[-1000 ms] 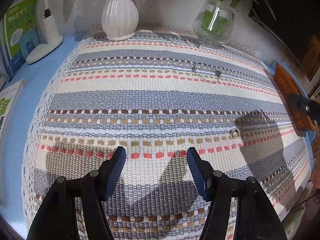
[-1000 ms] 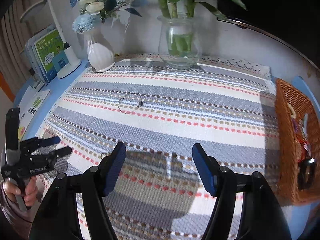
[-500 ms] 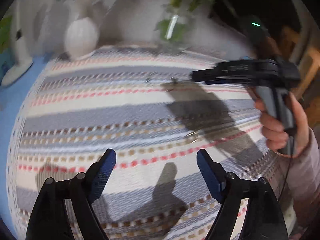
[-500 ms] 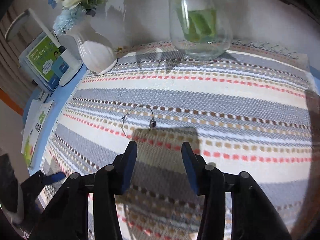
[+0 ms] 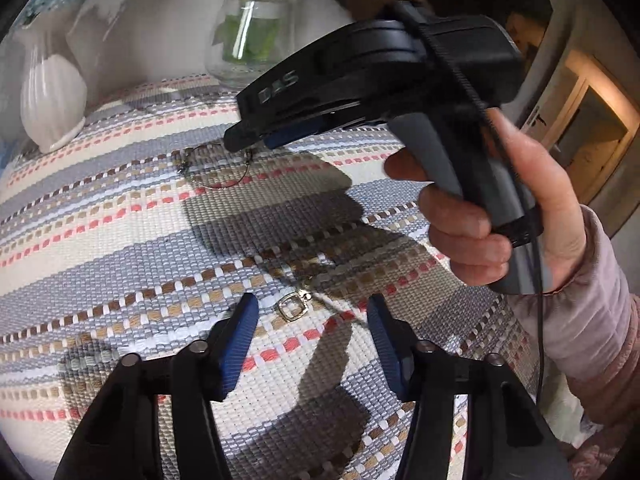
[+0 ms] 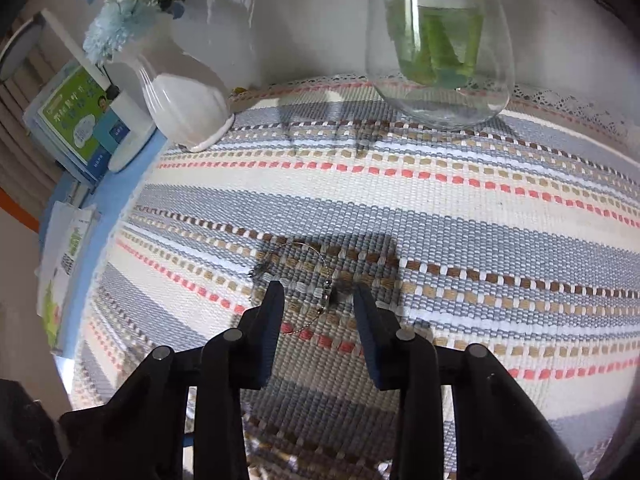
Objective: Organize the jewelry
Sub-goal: 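Grasp the silver chain bracelet with the right tool while the left tool grasps a gold earring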
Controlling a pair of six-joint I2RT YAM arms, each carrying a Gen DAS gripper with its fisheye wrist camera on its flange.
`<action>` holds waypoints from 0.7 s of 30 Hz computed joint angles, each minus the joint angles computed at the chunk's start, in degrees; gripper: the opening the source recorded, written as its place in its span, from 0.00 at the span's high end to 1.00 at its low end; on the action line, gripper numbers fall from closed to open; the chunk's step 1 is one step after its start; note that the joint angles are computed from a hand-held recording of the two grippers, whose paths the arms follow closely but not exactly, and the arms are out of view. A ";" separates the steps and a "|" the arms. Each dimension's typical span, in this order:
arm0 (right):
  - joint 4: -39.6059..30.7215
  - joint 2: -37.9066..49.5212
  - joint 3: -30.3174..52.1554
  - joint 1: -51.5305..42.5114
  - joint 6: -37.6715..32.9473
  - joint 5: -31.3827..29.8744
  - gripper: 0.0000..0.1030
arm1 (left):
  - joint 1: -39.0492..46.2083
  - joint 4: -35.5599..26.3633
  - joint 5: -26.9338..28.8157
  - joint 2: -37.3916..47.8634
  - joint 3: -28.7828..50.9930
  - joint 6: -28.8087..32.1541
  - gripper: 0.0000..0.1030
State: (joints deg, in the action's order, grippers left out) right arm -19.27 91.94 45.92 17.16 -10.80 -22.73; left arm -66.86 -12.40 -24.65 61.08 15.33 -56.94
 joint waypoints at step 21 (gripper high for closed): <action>13.09 -0.92 -7.28 2.14 -0.82 4.57 0.87 | -2.15 -2.95 -3.49 10.91 7.49 -0.63 0.84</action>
State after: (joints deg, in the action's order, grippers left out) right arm -6.18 91.02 38.64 19.30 -11.62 -18.16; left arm -69.01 -15.35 -28.14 71.98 22.82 -57.58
